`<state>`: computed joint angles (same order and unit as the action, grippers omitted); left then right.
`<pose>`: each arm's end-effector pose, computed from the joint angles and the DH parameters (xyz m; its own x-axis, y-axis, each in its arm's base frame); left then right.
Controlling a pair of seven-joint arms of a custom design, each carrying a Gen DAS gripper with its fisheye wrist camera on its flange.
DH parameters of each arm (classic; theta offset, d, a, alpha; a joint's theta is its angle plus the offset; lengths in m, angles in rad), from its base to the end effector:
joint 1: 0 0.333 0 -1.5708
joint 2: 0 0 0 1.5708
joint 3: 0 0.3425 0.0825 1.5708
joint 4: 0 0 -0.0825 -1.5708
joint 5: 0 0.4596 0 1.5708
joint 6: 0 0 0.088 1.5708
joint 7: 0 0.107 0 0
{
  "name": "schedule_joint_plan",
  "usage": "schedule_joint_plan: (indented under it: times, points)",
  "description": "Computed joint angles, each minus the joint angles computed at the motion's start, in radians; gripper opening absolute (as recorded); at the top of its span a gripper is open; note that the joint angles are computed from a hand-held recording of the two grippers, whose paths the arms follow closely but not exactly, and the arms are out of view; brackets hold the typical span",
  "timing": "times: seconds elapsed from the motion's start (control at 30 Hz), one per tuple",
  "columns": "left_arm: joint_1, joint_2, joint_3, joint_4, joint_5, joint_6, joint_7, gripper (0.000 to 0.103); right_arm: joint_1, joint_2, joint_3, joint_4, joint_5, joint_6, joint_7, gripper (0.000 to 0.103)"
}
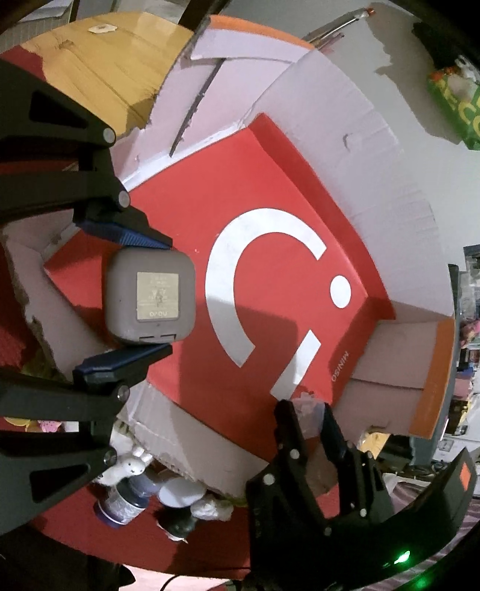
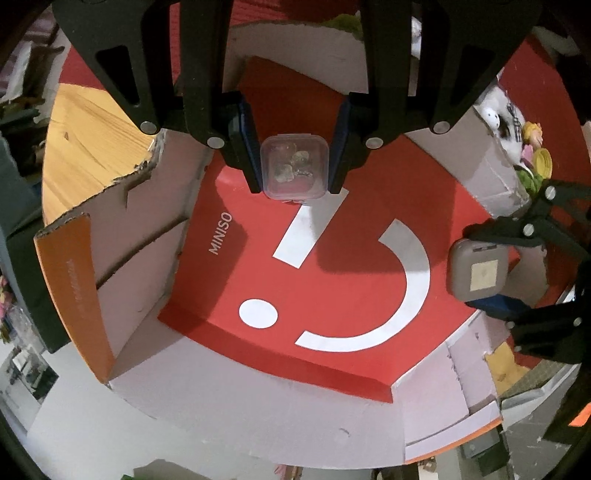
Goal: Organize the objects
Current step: 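Carry the grey case and clear coin box over the red-lined cardboard box, then open both tools to drop the grey case and coin box inside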
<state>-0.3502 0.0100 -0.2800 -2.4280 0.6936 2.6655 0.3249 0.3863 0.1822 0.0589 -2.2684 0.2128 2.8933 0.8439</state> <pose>0.4340 -0.3398 0.2891 0.0383 -0.9984 -0.0418 -0.9072 -0.0172 -0.4203 0.5686 0.2573 0.2935 0.7954 -0.5830 0.1657 -0.4843 -0.7757 -0.4047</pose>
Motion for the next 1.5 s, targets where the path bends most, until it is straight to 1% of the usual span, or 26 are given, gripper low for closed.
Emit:
schedule_joint_plan:
  times: [0.17,0.27,0.5,1.07,1.3,1.43,1.5]
  points:
    - [0.008,-0.007,0.004,-0.015,-0.067,0.035,0.076,0.052,0.009,-0.003,-0.012,-0.003,-0.043,-0.010,0.009,0.033]
    - [0.013,-0.014,0.007,-0.027,-0.095,0.058,0.108,0.052,0.004,-0.002,-0.009,0.000,-0.046,-0.024,-0.001,0.034]
    - [0.015,-0.024,0.006,-0.035,-0.130,0.068,0.161,0.052,-0.005,-0.004,-0.004,0.001,-0.034,-0.034,-0.018,0.034]
    - [0.008,-0.043,0.001,-0.042,-0.150,0.054,0.173,0.053,-0.010,-0.012,-0.004,-0.010,-0.027,-0.035,-0.026,0.034]
    - [0.005,-0.050,0.000,-0.043,-0.160,0.045,0.178,0.055,-0.018,-0.020,-0.003,-0.017,-0.024,-0.044,-0.032,0.034]
    - [0.004,-0.060,-0.002,-0.046,-0.158,0.033,0.168,0.060,-0.022,-0.023,-0.002,-0.019,-0.022,-0.047,-0.036,0.034]
    - [0.008,-0.055,0.002,-0.049,-0.153,0.045,0.163,0.060,-0.021,-0.023,-0.004,-0.019,-0.028,-0.045,-0.033,0.036]
